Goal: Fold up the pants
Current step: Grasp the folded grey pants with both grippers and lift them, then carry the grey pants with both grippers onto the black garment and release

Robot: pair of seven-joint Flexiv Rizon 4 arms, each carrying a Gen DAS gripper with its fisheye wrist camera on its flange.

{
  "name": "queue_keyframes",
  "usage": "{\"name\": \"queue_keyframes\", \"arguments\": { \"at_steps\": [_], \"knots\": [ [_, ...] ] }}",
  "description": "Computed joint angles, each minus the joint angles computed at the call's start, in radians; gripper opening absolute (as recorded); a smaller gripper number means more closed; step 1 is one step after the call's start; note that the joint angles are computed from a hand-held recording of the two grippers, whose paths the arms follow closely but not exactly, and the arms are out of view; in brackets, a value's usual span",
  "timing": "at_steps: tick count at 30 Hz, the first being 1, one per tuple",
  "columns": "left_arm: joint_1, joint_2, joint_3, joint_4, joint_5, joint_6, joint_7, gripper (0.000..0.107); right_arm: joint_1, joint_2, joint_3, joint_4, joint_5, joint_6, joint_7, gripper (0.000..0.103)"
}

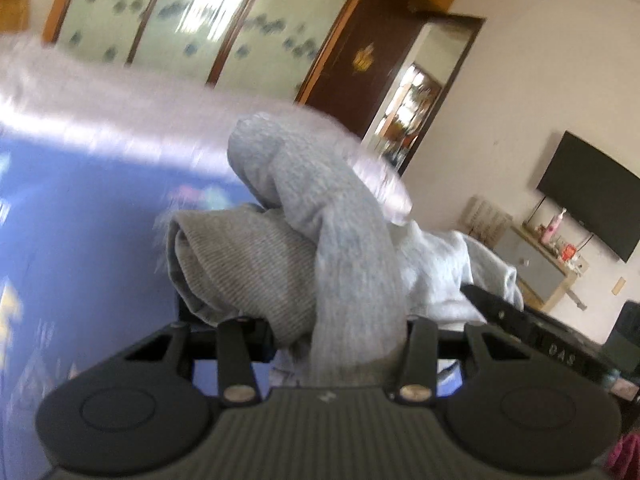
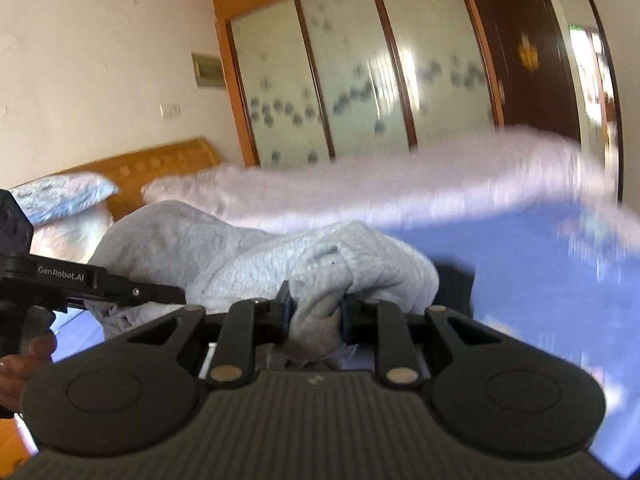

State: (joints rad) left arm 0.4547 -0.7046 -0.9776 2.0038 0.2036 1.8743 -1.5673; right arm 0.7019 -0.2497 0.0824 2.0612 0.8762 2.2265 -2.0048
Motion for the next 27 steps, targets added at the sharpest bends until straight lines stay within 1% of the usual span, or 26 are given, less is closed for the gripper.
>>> {"name": "queue_keyframes", "arguments": {
  "at_steps": [1, 2, 4, 5, 6, 8, 9, 10, 11, 12, 13, 14, 15, 16, 17, 18, 19, 20, 21, 22, 23, 24, 25, 26, 27],
  "knots": [
    [-0.04, -0.025, 0.026, -0.071, 0.009, -0.017, 0.014, 0.042, -0.005, -0.023, -0.023, -0.046, -0.017, 0.001, -0.014, 0.024],
    [-0.085, -0.048, 0.067, -0.152, 0.054, -0.044, -0.016, 0.042, -0.003, -0.042, -0.045, -0.086, -0.017, -0.005, -0.029, 0.025],
    [-0.166, -0.109, 0.144, -0.315, 0.155, -0.105, -0.108, 0.044, -0.004, -0.097, -0.096, -0.18, -0.006, -0.049, -0.036, 0.025],
    [-0.216, -0.155, 0.177, -0.396, 0.139, -0.135, -0.092, 0.045, -0.004, -0.131, -0.121, -0.222, 0.0, -0.077, -0.021, 0.025],
    [-0.267, -0.202, 0.213, -0.478, 0.119, -0.164, -0.078, 0.046, -0.031, -0.169, -0.123, -0.242, -0.033, -0.092, 0.025, 0.025],
    [-0.365, -0.29, 0.296, -0.635, 0.076, -0.229, -0.056, 0.046, -0.08, -0.271, -0.148, -0.314, -0.074, -0.162, 0.111, 0.025],
    [-0.435, -0.334, 0.365, -0.716, -0.004, -0.26, -0.015, 0.048, -0.083, -0.315, -0.173, -0.346, -0.075, -0.202, 0.139, 0.025],
    [-0.504, -0.372, 0.447, -0.798, -0.076, -0.297, -0.004, 0.05, -0.089, -0.377, -0.209, -0.394, -0.067, -0.266, 0.18, 0.025],
    [-0.574, -0.421, 0.525, -0.879, -0.211, -0.362, 0.072, 0.052, -0.083, -0.427, -0.252, -0.432, -0.057, -0.331, 0.225, 0.026],
    [-0.634, -0.465, 0.606, -0.961, -0.31, -0.444, 0.092, 0.055, -0.079, -0.478, -0.294, -0.46, -0.075, -0.401, 0.306, 0.026],
    [-0.682, -0.521, 0.669, -1.031, -0.396, -0.471, 0.084, 0.063, -0.097, -0.527, -0.303, -0.485, -0.108, -0.467, 0.388, 0.028],
    [-0.706, -0.555, 0.7, -1.068, -0.422, -0.433, 0.046, 0.065, -0.131, -0.57, -0.28, -0.525, -0.089, -0.5, 0.404, 0.033],
    [-0.713, -0.564, 0.698, -1.073, -0.444, -0.407, 0.048, 0.067, -0.172, -0.589, -0.224, -0.561, -0.03, -0.467, 0.356, 0.037],
    [-0.711, -0.555, 0.694, -1.059, -0.443, -0.406, 0.044, 0.068, -0.228, -0.594, -0.146, -0.576, -0.037, -0.424, 0.334, 0.04],
    [-0.729, -0.542, 0.724, -1.054, -0.477, -0.419, 0.054, 0.068, -0.264, -0.587, -0.1, -0.576, -0.044, -0.422, 0.315, 0.042],
    [-0.741, -0.516, 0.755, -1.029, -0.483, -0.433, 0.04, 0.07, -0.274, -0.574, -0.087, -0.586, 0.002, -0.439, 0.258, 0.047],
    [-0.762, -0.475, 0.802, -0.977, -0.539, -0.436, 0.049, 0.07, -0.262, -0.555, -0.107, -0.57, 0.015, -0.456, 0.256, 0.05],
    [-0.762, -0.423, 0.818, -0.903, -0.547, -0.422, 0.02, 0.07, -0.223, -0.525, -0.159, -0.523, -0.006, -0.47, 0.318, 0.054],
    [-0.765, -0.362, 0.854, -0.822, -0.493, -0.401, -0.073, 0.072, -0.155, -0.493, -0.238, -0.444, -0.064, -0.462, 0.445, 0.063],
    [-0.77, -0.302, 0.891, -0.741, -0.44, -0.381, -0.16, 0.074, -0.089, -0.471, -0.299, -0.388, -0.086, -0.434, 0.533, 0.063],
    [-0.793, -0.232, 0.952, -0.659, -0.323, -0.37, -0.295, 0.074, -0.049, -0.443, -0.327, -0.346, -0.07, -0.419, 0.555, 0.063],
    [-0.806, -0.166, 0.981, -0.578, -0.253, -0.366, -0.365, 0.074, -0.026, -0.391, -0.323, -0.288, -0.031, -0.402, 0.536, 0.063],
    [-0.833, -0.109, 1.014, -0.496, -0.227, -0.348, -0.392, 0.074, 0.005, -0.341, -0.323, -0.219, -0.024, -0.38, 0.548, 0.063],
    [-0.838, -0.05, 1.021, -0.415, -0.157, -0.332, -0.441, 0.074, 0.037, -0.297, -0.324, -0.15, -0.017, -0.358, 0.556, 0.063],
    [-0.858, 0.002, 1.035, -0.337, -0.151, -0.321, -0.43, 0.074, 0.081, -0.251, -0.338, -0.083, -0.01, -0.35, 0.567, 0.063]
  ]
}}
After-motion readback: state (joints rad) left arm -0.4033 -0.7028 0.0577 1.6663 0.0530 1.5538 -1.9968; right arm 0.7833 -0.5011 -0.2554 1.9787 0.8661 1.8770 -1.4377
